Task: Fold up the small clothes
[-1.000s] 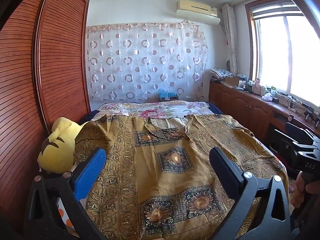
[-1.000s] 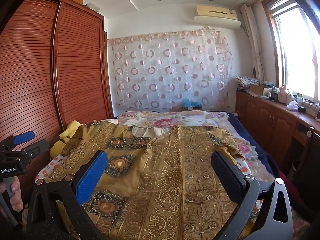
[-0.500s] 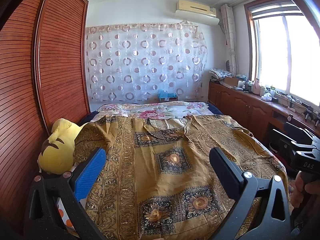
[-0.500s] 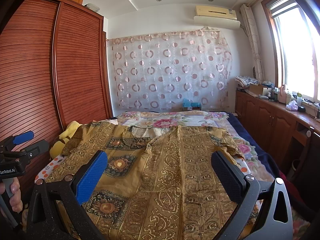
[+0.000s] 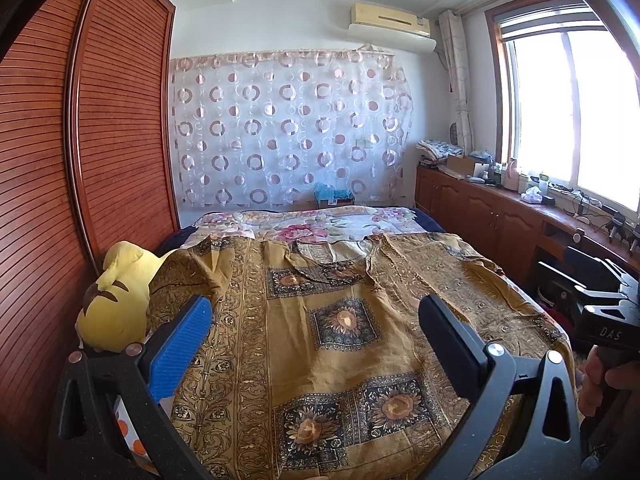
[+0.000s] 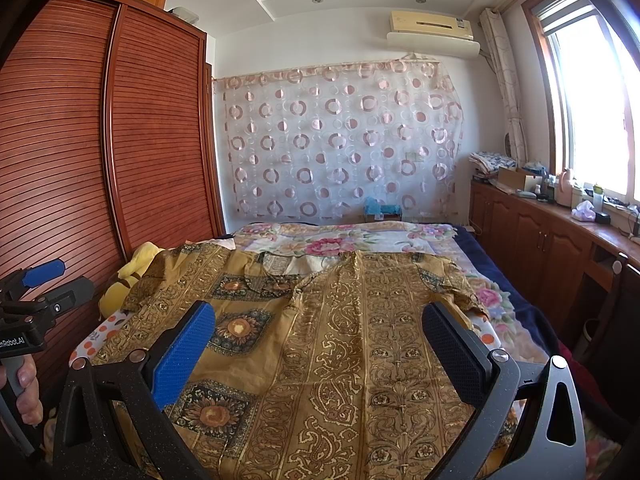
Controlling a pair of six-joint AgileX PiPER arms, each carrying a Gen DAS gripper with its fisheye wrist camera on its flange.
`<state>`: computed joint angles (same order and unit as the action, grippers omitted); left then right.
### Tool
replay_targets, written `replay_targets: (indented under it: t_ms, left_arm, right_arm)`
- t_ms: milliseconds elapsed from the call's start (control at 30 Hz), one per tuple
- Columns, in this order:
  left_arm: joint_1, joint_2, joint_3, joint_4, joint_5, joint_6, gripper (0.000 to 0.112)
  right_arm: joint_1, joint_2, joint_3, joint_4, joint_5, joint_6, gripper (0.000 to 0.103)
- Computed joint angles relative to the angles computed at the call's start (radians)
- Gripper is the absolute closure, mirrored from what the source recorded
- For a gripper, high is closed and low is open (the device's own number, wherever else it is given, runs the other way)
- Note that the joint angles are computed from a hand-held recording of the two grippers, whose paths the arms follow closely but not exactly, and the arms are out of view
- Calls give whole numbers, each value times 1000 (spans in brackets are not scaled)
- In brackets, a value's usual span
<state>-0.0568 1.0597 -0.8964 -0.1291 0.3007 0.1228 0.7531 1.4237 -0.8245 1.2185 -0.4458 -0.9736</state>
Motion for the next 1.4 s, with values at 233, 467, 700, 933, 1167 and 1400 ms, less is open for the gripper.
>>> replay_targets:
  t_ms: [233, 467, 700, 933, 1167, 1400]
  left_arm:
    - [-4, -4, -23, 24, 24, -24, 9]
    - [-6, -1, -26, 32, 23, -31, 9]
    - [-24, -15, -22, 81, 29, -83, 9]
    - [-27, -16, -20, 91, 26, -93, 9]
    - [-31, -15, -24, 106, 27, -108, 9]
    - [-50, -14, -36, 160, 37, -165, 9]
  right_arm:
    - [0, 0, 0, 1, 0, 0, 0]
    - [7, 0, 3, 0, -8, 4, 0]
    - [7, 0, 4, -2, -8, 8, 0]
    - [1, 0, 2, -5, -2, 8, 0]
    - [2, 1, 2, -5, -3, 8, 0]
    - [-4, -6, 9, -11, 2, 14, 0]
